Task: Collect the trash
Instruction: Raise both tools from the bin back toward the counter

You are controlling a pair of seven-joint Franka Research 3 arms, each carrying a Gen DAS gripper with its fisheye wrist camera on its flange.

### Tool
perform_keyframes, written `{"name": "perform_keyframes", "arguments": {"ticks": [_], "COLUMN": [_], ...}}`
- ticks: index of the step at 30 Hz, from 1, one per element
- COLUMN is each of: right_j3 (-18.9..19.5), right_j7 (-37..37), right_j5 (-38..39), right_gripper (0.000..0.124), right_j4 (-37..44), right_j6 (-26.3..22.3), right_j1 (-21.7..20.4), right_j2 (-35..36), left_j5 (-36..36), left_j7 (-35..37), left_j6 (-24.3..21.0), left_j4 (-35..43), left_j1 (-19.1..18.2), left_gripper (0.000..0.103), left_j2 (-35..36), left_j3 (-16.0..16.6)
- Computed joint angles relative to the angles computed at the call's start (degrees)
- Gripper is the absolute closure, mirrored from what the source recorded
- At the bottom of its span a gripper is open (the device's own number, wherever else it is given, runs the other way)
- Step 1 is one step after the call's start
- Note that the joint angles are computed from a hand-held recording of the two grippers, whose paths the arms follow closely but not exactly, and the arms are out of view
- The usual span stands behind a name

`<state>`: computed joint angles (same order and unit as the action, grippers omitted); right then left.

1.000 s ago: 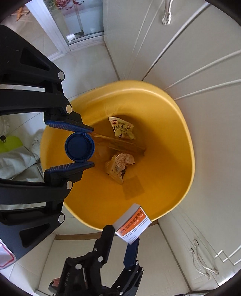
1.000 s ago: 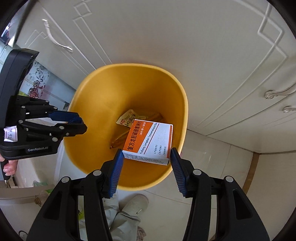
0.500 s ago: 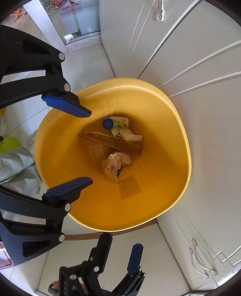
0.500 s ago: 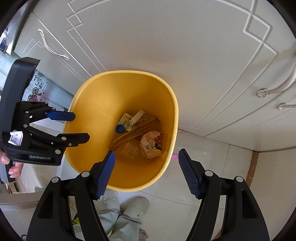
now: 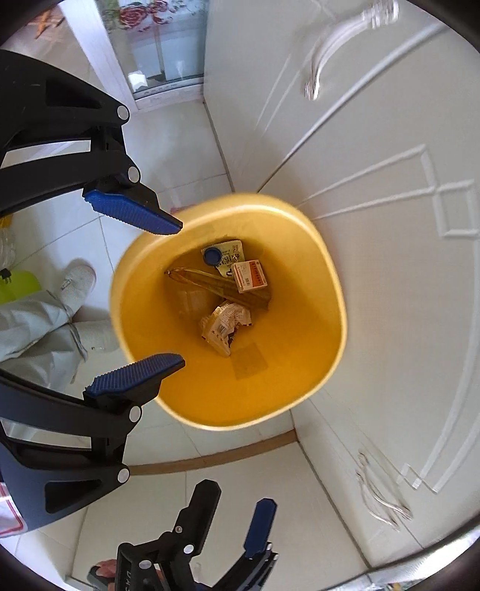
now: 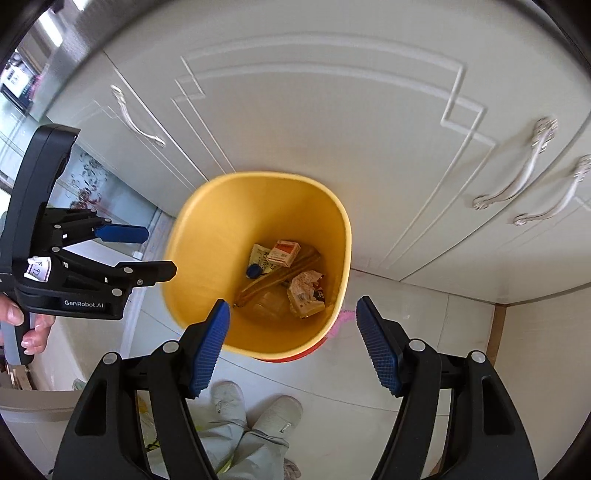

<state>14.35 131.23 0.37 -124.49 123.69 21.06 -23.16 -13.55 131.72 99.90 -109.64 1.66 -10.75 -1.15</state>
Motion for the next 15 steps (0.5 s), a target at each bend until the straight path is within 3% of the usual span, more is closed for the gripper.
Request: {"name": "perform_keyframes", "arguments": {"ticks": [10,15], "right_j3": [2.9,4.0], "right_j7": [3.1,3.8], "right_j5": [-2.2,-3.1], "right_gripper": [0.052,0.052], "right_j4": [6.8,10.6], "right_j6": [-4.7,-5.4], "right_j1": [-0.1,-1.2], "right_j2": [-5.6,-7.6], "left_j5": [-4.4,-5.8], "left_j7": [-3.4,-5.4], "left_j6": [-7.3,-8.7], "left_j4": [5.7,8.5], "left_j1": [0.7,0.1], "left_gripper": [0.036,0.035], "left_j2": [-6.7,-9.4], "left_j3": [3.1,4.4]}}
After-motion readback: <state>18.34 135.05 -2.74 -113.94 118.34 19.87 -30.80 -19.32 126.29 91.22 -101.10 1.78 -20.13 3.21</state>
